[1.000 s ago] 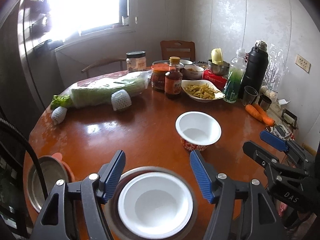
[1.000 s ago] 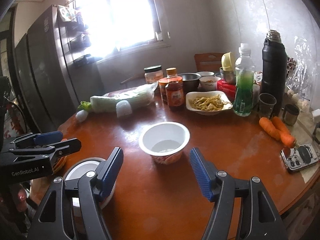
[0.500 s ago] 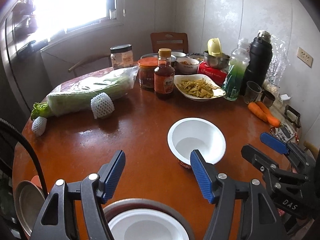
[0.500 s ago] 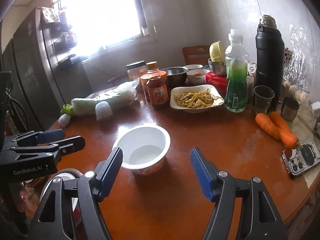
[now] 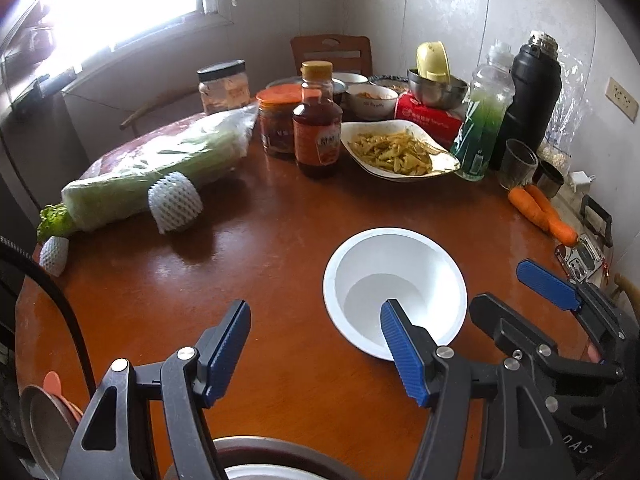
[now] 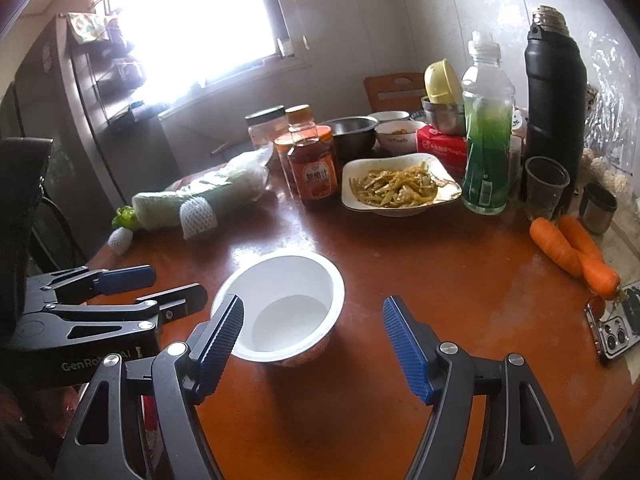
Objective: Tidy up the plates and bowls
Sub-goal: 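Move the left tool to the second red-printed paper bowl and grasp its rim, then lift the second paper bowl toward the steel bowl with the left tool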
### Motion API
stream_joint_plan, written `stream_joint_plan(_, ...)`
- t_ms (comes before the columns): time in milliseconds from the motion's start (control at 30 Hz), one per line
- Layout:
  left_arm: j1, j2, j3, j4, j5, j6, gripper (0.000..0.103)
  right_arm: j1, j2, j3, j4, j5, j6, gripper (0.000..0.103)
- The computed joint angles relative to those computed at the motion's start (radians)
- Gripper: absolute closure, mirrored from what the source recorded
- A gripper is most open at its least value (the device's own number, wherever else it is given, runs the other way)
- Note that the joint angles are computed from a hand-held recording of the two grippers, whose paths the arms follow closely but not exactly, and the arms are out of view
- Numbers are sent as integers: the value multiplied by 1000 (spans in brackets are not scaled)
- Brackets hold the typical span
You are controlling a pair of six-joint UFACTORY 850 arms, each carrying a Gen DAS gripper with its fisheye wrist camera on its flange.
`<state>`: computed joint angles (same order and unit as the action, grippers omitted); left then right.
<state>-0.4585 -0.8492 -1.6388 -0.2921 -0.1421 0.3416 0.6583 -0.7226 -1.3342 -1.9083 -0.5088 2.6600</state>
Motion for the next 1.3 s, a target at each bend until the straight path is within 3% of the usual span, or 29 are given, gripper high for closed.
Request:
stream_joint_plan(100, 3, -29, -44, -24, -50, 5, 36, -11, -11, -11, 20, 29, -15, 29)
stream_joint_plan(333, -1, -72, -101, 84, -101, -109, 36, -30, -36, -29, 22, 88, -16, 29)
stream_joint_plan(700, -11, -131, -188, 212, -178, -229, 36, -40, -47, -34, 33, 93, -38, 29)
stream_joint_plan(767, -11, -143, -205, 221, -191, -239, 36, -39, -48, -34, 34, 80, -41, 34)
stream_joint_plan(1167, 3, -175, -251, 85, -233, -125, 37, -51, -80, -75, 42, 92, -74, 52)
stream_joint_plan(1300, 17, -205, -296, -48, -287, -20, 47, -50, -89, -88, 52, 96, -94, 53)
